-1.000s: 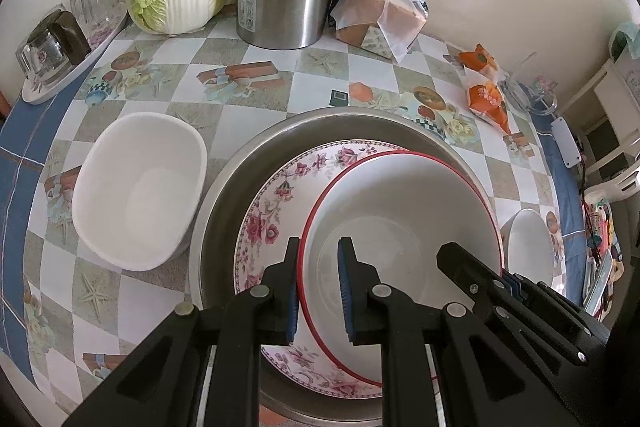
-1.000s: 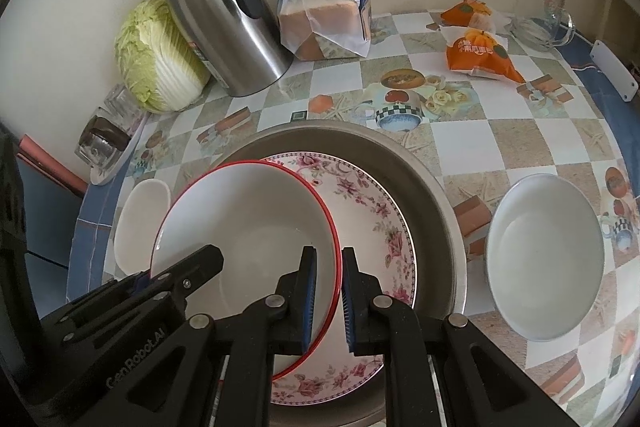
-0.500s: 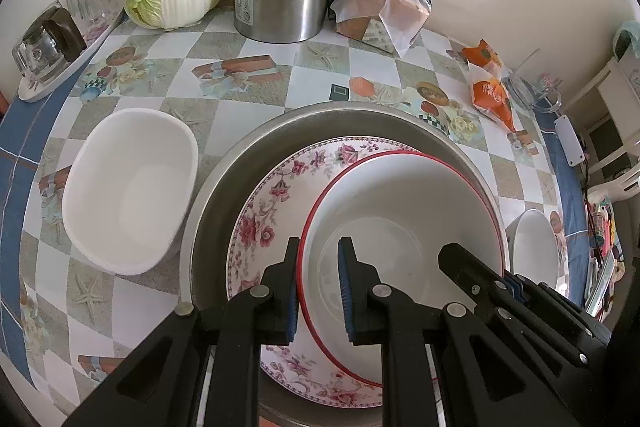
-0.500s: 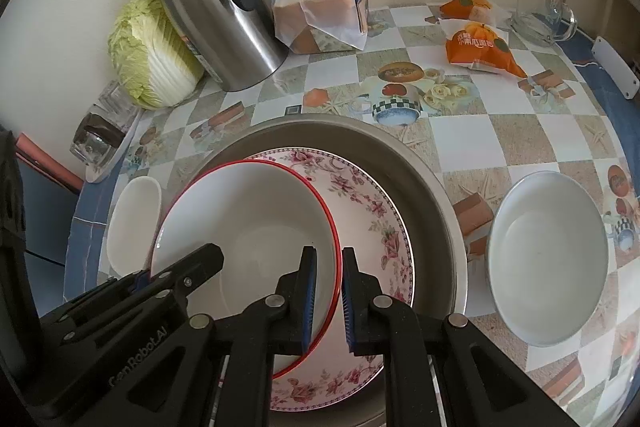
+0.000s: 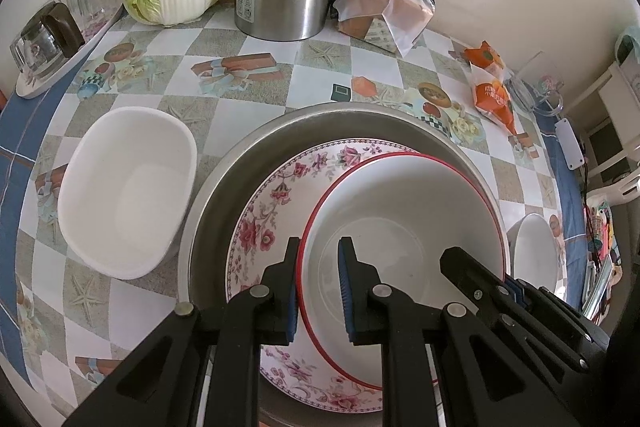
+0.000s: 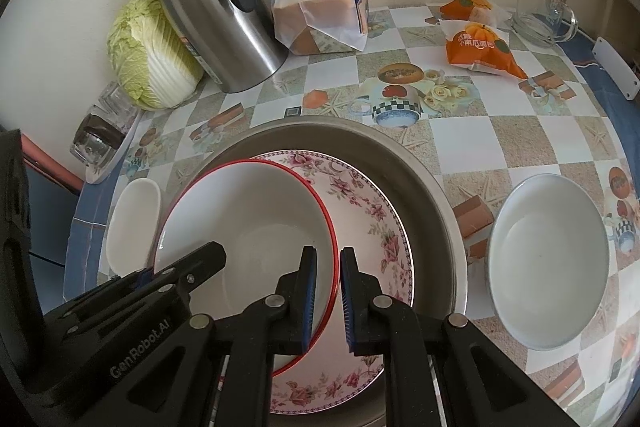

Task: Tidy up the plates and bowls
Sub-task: 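Lower the red-rimmed bowl onto the floral plate in the basin, then open both grippers and release the red-rimmed bowl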

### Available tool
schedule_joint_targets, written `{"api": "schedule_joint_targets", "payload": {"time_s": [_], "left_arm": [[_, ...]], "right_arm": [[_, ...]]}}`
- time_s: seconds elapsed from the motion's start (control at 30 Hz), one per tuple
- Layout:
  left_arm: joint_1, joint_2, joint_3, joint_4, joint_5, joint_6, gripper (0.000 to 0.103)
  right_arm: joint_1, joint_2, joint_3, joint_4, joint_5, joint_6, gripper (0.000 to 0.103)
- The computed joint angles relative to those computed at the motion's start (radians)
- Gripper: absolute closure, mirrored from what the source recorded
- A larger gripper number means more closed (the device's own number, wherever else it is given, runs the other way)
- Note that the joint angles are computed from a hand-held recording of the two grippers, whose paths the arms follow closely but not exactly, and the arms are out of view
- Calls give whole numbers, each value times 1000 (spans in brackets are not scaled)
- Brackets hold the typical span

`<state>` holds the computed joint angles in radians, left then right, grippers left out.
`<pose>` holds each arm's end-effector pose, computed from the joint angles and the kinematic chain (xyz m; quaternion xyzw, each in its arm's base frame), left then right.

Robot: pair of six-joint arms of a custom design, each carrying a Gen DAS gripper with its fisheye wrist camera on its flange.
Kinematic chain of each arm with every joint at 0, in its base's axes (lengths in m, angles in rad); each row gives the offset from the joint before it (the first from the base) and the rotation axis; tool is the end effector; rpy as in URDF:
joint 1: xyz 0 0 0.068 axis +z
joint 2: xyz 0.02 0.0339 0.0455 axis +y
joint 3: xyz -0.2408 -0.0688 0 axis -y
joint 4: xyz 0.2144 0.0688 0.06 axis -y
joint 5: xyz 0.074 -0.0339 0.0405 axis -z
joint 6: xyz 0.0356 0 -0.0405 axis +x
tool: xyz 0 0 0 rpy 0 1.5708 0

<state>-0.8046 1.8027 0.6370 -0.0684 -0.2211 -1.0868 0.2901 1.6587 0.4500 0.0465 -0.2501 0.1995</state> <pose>0.1796 -0.1754 0.0718 -0.1561 0.9675 -0.0714 0.1856 0.2047 0.0703 0.0746 -0.0693 0.9694 0.1673 0.1657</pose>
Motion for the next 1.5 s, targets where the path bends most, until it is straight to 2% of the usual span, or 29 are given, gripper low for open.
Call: {"api": "schedule_joint_targets", "payload": {"time_s": [0.4,0.8,0.93,1.0,1.07,1.17,1.23,1.3,1.47,1.5], "left_arm": [[6,-37,-11,-14,-3,6,87],[-48,-204,1,-181,-108,-25,84],[-65,-253,7,-250,-143,-55,81],[-71,-266,7,-280,-155,-73,71],[-77,-276,8,-309,-164,-91,67],[-79,-284,4,-340,-173,-113,55],[-80,-277,5,-353,-174,-123,52],[-77,-273,1,-361,-169,-132,46],[-77,-273,-3,-380,-167,-141,41],[-76,-277,-5,-383,-169,-140,37]], "right_arm": [[-21,-3,2,-5,-36,-1,87],[-47,-273,-8,-160,-7,-36,87],[-38,-313,-2,-202,26,-44,88],[-38,-315,-2,-209,34,-48,84],[-35,-311,0,-215,45,-48,79],[-34,-306,-2,-224,56,-57,72],[-32,-309,-6,-227,63,-60,56],[-28,-313,-11,-230,72,-59,48],[-16,-311,-16,-236,78,-65,43],[-12,-310,-17,-239,81,-65,42]]}}
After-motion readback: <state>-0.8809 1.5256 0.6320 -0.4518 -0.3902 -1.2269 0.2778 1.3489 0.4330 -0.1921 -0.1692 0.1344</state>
